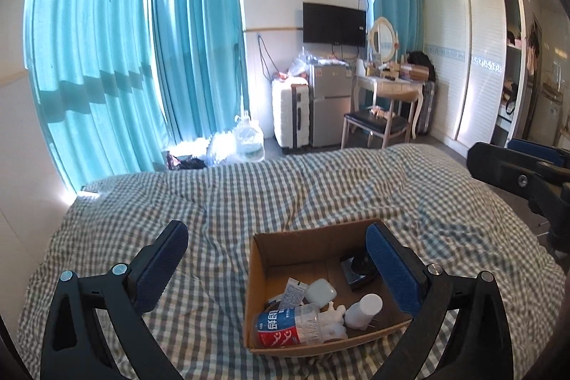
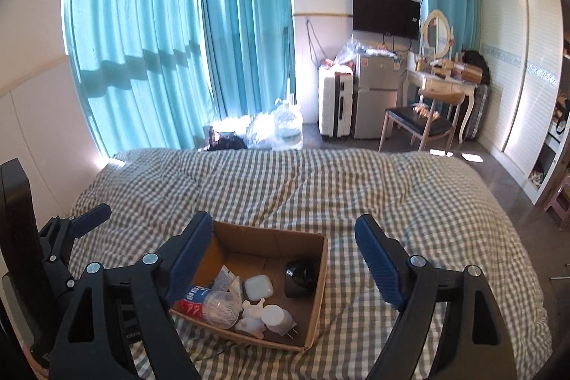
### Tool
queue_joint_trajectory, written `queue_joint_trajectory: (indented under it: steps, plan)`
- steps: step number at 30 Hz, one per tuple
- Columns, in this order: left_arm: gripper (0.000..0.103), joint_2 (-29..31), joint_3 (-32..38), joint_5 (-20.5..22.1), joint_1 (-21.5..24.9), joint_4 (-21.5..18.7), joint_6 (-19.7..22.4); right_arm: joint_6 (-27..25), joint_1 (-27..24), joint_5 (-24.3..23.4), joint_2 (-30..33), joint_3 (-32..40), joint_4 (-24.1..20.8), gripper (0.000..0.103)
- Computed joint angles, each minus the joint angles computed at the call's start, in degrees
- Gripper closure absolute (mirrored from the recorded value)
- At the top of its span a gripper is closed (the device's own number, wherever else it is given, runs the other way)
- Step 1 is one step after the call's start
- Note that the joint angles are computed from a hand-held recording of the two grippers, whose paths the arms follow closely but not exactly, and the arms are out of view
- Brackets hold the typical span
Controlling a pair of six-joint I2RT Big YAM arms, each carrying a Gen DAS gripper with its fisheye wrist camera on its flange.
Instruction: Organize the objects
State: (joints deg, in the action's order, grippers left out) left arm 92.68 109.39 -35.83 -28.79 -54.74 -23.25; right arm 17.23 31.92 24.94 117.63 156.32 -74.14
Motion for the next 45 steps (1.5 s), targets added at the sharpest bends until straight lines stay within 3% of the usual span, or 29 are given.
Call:
queue_joint_trajectory:
  steps: [11, 18, 21, 23, 26, 27, 29, 45]
  plan:
    - [0.0, -7.25, -2.59, -8.36, -5.93, -3.47, -1.36, -0.44, 6.08, 8.2, -14.78, -18.89, 9.19, 0.008]
    - [0.0, -13.82, -14.22, -11.28, -8.58, 1.72, -4.03, 3.92, 6.79, 6.2, -25.16, -39.79, 19.57, 0.004]
    - [0.0, -15.44, -18.63, -12.38, -9.09, 4.67, -5.73, 3.84, 7.31, 8.99, -28.4, -48.93, 25.2, 0.003]
    - [0.0, -16.39, -21.73, -14.68, -9.9, 6.67, -7.61, 2.83, 7.89, 10.78, -30.97, -56.89, 32.05, 0.003]
    - [0.0, -16.49, -25.64, -21.05, -11.49, 8.35, -12.61, 2.69, 7.49, 10.61, -32.1, -63.63, 37.88, 0.003]
    - [0.0, -16.79, -27.43, -23.52, -12.28, 9.53, -14.35, 2.75, 7.39, 10.09, -32.26, -65.05, 38.56, 0.003]
    - [0.0, -17.15, -29.17, -22.59, -12.29, 11.32, -13.83, 4.1, 7.03, 9.52, -32.09, -66.58, 38.17, 0.003]
    - [0.0, -15.63, -31.2, -18.03, -11.34, 8.64, -17.94, 3.02, 7.72, 15.45, -32.19, -68.32, 37.77, 0.003]
